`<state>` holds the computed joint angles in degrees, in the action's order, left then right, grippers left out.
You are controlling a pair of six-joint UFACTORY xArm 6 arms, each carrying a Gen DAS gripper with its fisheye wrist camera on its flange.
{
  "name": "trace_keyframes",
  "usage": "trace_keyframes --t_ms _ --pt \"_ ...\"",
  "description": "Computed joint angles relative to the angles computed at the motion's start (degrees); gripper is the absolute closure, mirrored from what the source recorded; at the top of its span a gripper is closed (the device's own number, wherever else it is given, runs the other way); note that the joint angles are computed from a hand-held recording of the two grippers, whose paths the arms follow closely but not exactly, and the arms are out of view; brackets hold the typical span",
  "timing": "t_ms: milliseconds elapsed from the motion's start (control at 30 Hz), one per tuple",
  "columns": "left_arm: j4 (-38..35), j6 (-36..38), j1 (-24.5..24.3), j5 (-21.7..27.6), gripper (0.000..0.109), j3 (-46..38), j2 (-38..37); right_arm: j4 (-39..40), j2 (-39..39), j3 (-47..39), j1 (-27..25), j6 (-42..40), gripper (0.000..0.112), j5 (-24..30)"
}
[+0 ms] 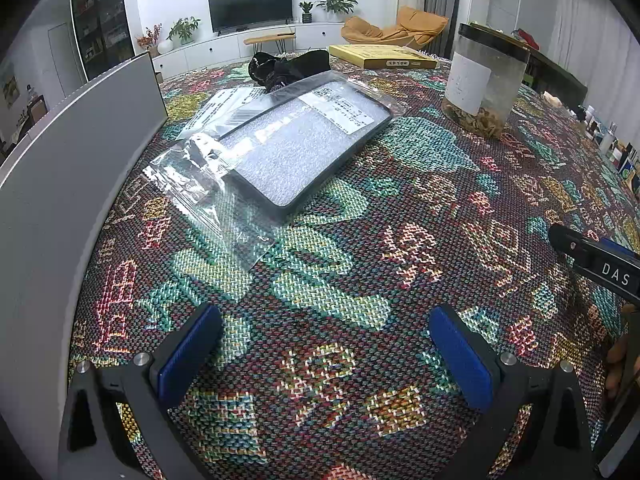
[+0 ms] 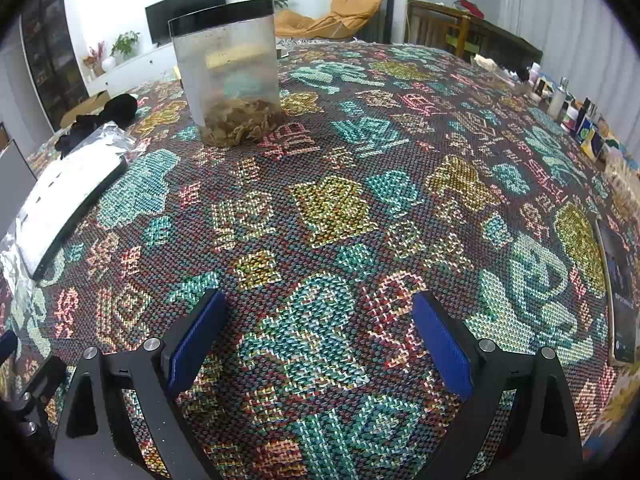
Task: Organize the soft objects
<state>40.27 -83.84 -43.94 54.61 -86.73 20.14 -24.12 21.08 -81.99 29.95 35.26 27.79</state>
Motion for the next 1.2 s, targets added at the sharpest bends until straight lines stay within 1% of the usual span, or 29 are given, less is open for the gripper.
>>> trace_keyframes --t_ms 767,867,967,1067,1133,1200 --pt "-0.54 0.69 -0.01 0.32 0.006 -0.18 -0.02 0.04 -0.02 0.03 -0.01 0.03 0.017 -0.01" --pt "-4.67 6.5 0.66 -0.45 0.006 -0.05 -1.0 0.02 -0.02 0.03 -0.01 0.06 0.017 -0.02" --pt "-3.76 10.36 1.31 -0.05 0.006 -1.15 -1.89 0.02 -0.02 0.03 -0.01 0.06 0.017 -0.02" --pt "-2.87 18.12 2.92 3.04 0.006 -8.05 1.04 -0.03 -0.02 0.05 -0.01 0.21 0.017 -0.03" --pt "-2.99 26.51 4.26 7.83 0.006 -16.89 6.41 -0.03 -0.02 0.05 -0.01 0.21 0.017 -0.03" --pt "-4.12 34.02 6.1 10.81 0.006 -24.87 11.87 -0.02 0.0 0.04 -0.02 0.19 0.017 -0.05"
